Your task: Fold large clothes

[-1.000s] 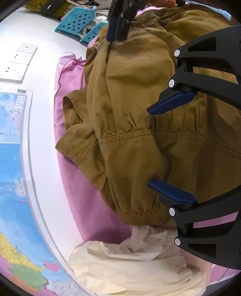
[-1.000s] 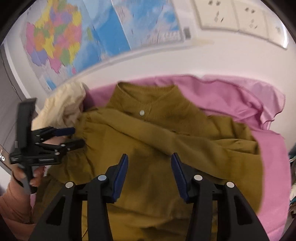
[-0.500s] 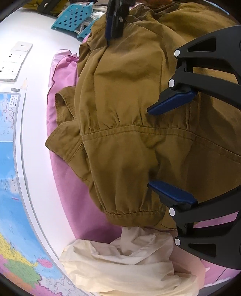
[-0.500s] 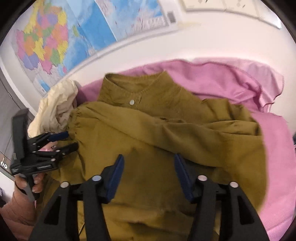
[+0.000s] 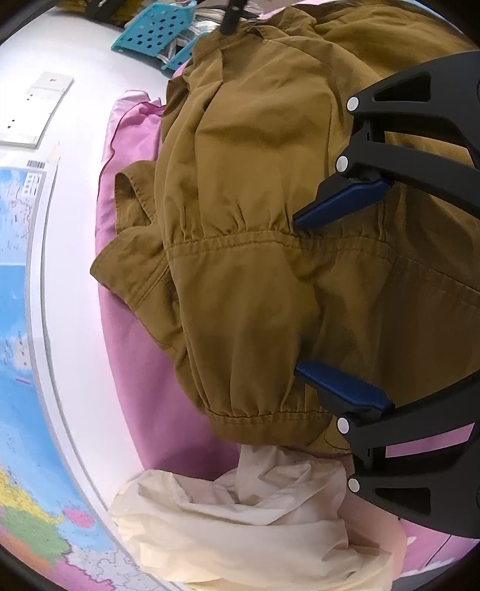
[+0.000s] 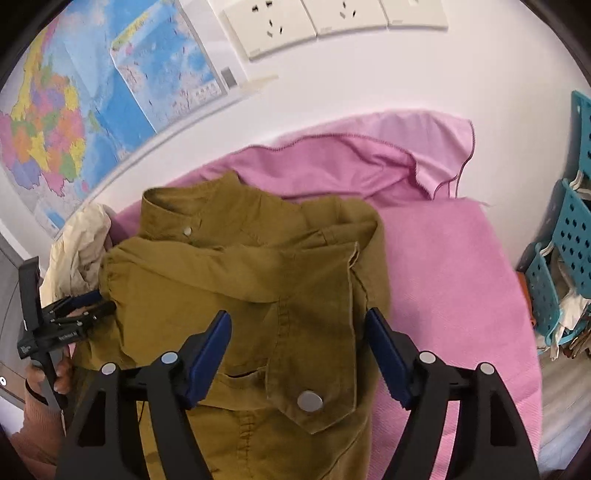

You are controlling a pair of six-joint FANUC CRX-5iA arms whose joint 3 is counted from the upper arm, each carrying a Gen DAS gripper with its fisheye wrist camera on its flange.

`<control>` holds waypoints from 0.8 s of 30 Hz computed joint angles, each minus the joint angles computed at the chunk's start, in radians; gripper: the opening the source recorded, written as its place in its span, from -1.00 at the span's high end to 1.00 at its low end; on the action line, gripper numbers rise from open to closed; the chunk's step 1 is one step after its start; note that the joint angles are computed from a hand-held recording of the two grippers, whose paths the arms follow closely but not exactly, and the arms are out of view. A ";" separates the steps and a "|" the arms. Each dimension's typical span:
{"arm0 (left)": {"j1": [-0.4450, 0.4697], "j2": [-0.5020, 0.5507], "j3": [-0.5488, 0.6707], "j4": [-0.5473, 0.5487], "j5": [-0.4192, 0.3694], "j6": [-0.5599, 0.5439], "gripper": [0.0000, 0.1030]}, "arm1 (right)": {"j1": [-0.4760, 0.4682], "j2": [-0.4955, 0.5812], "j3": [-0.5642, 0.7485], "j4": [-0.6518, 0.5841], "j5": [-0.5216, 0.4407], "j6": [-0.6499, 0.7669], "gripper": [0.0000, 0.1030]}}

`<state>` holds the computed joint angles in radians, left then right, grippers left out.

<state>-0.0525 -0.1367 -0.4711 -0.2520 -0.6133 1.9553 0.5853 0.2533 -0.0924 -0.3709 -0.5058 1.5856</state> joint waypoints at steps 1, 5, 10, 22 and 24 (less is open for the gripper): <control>-0.003 0.002 0.004 -0.009 -0.003 0.008 -0.48 | 0.006 0.008 -0.001 0.020 0.005 -0.012 -0.44; -0.002 0.009 0.012 -0.016 -0.013 0.021 -0.48 | 0.028 0.025 -0.006 0.084 0.023 -0.051 0.12; -0.008 0.020 0.036 -0.036 -0.036 0.039 -0.48 | 0.048 0.003 -0.063 0.191 0.105 -0.137 0.63; -0.048 0.065 0.138 -0.097 -0.076 0.088 -0.45 | 0.072 -0.070 -0.121 0.272 0.216 -0.228 0.06; -0.043 0.094 0.154 -0.084 -0.079 0.067 -0.45 | 0.089 -0.057 -0.067 0.175 0.161 -0.071 0.05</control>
